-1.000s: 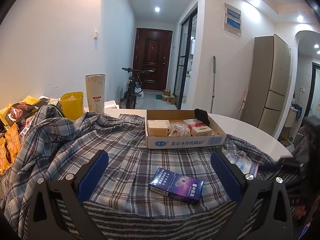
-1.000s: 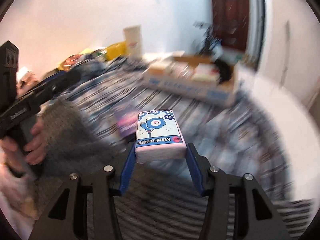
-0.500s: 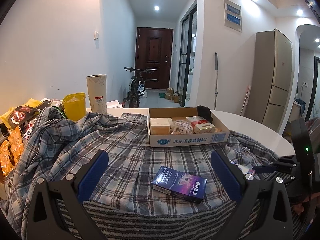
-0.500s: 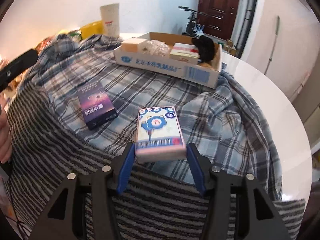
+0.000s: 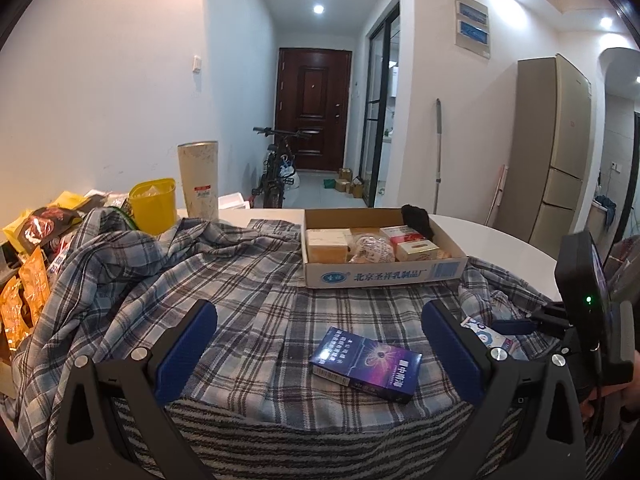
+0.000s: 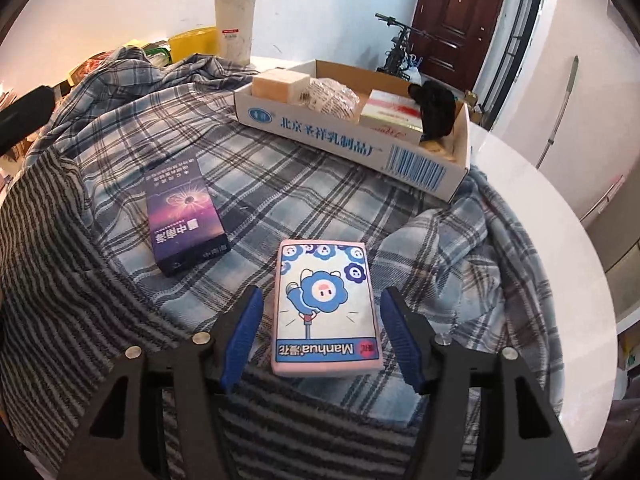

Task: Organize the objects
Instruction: 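Lift the Manhua box with the right tool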

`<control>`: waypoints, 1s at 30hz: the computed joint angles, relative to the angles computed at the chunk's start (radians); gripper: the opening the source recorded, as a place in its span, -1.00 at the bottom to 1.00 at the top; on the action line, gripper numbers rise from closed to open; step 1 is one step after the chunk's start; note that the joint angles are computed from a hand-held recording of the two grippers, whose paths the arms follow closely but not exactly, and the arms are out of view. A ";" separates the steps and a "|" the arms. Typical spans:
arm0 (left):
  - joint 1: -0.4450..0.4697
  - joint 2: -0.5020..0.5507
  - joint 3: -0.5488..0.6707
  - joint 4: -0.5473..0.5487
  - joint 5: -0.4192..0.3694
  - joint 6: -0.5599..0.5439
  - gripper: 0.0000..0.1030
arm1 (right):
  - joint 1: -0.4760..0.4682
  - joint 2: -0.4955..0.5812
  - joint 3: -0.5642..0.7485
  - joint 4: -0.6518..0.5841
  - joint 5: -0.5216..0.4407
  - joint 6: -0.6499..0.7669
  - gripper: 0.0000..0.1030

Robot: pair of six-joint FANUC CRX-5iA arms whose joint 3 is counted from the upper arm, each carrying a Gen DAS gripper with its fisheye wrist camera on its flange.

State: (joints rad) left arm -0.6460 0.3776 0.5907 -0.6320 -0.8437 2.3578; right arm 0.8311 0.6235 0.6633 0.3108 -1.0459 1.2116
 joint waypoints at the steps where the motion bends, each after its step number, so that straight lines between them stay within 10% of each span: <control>1: 0.013 0.001 -0.001 0.035 0.000 -0.026 1.00 | -0.003 0.004 0.009 -0.011 -0.006 0.005 -0.05; 5: 0.055 0.029 0.030 0.171 -0.047 -0.136 1.00 | -0.001 -0.044 -0.093 0.055 0.098 -0.085 -0.06; 11: 0.123 0.181 0.233 0.378 -0.339 -0.275 1.00 | -0.002 -0.106 -0.206 0.118 0.234 -0.140 -0.06; 22: 0.139 0.415 0.591 0.379 -0.658 -0.394 1.00 | 0.000 -0.106 -0.205 0.107 0.240 -0.136 -0.06; 30: 0.132 0.492 0.724 0.395 -0.694 -0.438 1.00 | -0.002 -0.110 -0.207 0.098 0.244 -0.132 -0.06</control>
